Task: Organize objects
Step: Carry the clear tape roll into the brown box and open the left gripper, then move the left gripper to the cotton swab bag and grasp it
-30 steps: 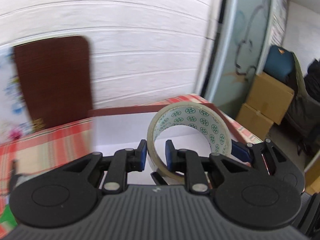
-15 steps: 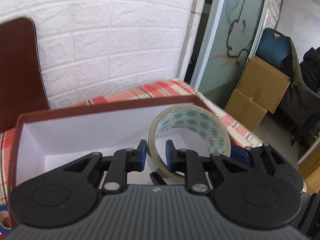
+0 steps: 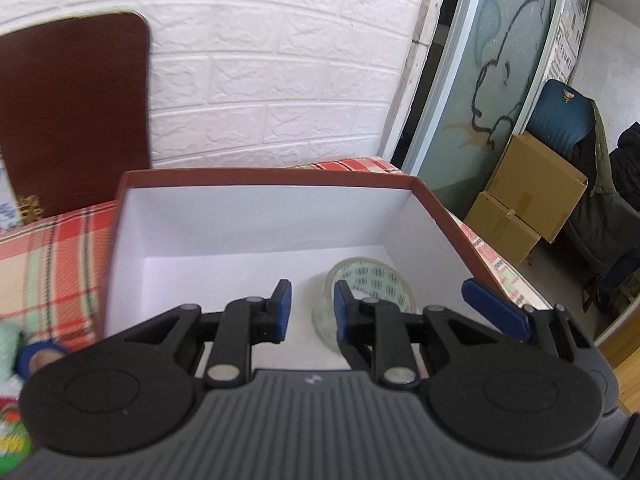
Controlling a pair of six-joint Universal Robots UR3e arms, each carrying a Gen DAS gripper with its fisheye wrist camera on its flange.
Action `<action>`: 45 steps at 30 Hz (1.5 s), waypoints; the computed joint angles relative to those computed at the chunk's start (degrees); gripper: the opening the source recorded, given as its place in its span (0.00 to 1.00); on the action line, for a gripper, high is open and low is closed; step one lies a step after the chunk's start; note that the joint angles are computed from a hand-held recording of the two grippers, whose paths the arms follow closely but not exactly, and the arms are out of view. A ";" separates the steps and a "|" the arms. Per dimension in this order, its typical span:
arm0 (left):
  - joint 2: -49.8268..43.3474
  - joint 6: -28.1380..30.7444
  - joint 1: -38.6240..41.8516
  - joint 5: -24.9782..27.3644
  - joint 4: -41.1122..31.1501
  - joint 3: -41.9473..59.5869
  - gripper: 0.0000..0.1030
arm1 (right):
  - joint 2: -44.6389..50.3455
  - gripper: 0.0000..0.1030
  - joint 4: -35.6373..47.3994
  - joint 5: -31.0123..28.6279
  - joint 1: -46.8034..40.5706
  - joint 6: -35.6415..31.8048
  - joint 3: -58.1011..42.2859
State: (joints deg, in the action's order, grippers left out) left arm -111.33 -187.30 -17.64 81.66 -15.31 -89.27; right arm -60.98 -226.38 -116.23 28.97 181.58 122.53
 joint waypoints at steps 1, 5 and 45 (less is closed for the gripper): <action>1.88 -0.05 0.13 0.28 0.88 -2.56 0.24 | 0.23 0.83 -0.74 -1.61 1.64 0.58 0.21; 8.19 -0.12 0.67 2.08 2.01 -10.70 0.27 | 1.61 0.84 -1.19 0.26 -0.14 3.22 -0.74; 71.53 18.89 50.25 -14.00 -21.40 -63.40 0.35 | 12.08 0.83 24.15 1.40 21.42 9.48 -20.89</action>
State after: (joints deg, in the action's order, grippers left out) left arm -39.80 -168.41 32.61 67.66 -36.71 -152.67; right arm -48.90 -202.22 -114.83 50.38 191.06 101.64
